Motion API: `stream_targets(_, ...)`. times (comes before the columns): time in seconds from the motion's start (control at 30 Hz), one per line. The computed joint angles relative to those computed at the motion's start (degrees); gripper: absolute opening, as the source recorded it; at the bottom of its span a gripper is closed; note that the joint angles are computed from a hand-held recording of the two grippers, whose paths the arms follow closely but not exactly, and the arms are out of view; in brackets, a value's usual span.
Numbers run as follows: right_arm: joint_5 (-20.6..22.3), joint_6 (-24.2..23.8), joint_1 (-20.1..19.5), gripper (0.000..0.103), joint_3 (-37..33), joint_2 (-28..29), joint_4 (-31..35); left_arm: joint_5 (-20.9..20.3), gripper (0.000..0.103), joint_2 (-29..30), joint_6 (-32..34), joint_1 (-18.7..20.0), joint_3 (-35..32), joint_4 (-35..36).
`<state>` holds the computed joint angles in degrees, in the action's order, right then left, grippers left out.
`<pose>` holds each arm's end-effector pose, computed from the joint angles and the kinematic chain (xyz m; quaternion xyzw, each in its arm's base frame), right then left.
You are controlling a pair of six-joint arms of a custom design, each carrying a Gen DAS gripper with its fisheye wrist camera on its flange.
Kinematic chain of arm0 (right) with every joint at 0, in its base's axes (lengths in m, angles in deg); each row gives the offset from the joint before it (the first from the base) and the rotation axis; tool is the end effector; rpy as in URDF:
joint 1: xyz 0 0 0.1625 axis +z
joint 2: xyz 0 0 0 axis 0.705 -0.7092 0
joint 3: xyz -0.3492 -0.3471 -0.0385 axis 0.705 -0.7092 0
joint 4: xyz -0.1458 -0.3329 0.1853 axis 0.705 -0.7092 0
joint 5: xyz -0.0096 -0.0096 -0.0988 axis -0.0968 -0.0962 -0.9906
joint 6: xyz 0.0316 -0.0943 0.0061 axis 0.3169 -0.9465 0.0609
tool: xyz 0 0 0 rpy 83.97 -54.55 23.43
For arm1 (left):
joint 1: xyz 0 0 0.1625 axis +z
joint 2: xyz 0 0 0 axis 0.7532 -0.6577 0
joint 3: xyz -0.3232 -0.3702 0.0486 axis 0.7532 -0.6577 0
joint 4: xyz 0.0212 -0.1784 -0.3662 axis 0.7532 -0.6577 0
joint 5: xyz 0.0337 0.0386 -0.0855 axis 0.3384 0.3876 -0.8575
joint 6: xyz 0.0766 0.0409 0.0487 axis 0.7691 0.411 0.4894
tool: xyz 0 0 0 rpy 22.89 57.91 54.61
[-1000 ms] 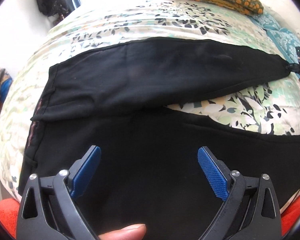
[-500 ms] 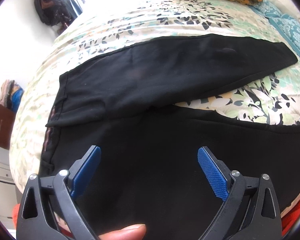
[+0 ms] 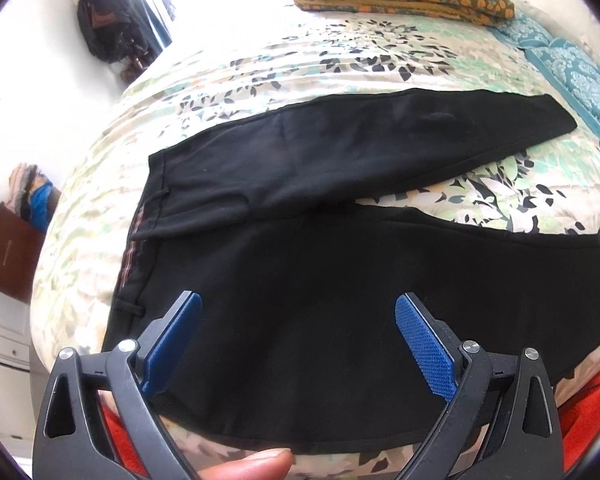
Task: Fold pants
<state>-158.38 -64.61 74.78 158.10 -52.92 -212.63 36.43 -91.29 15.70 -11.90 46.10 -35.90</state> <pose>0.3248 -0.4362 0.1327 0.1799 -0.8969 0.2795 0.2918 -0.1303 -0.3664 0.3718 0.0227 0.8501 -0.2377 0.4694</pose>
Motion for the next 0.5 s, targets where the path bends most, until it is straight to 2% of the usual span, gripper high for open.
stream_targets(0.13,0.0,8.5,5.1,0.093,4.7,1.8,-0.7,-1.4,0.098,-1.9,-2.8,-1.7,0.3,3.5)
stream_targets(0.27,0.0,15.0,7.8,0.093,7.4,2.9,-0.7,-2.3,0.098,-3.6,-5.0,-3.7,0.7,6.4)
stream_targets(0.37,-1.0,14.6,8.5,0.093,7.3,3.0,1.3,-2.8,0.098,-4.7,-6.2,-4.8,0.7,8.1)
stream_targets(0.5,-3.0,13.9,9.5,0.093,7.4,3.0,0.2,-3.2,0.098,-5.6,-8.0,-6.3,0.4,10.5)
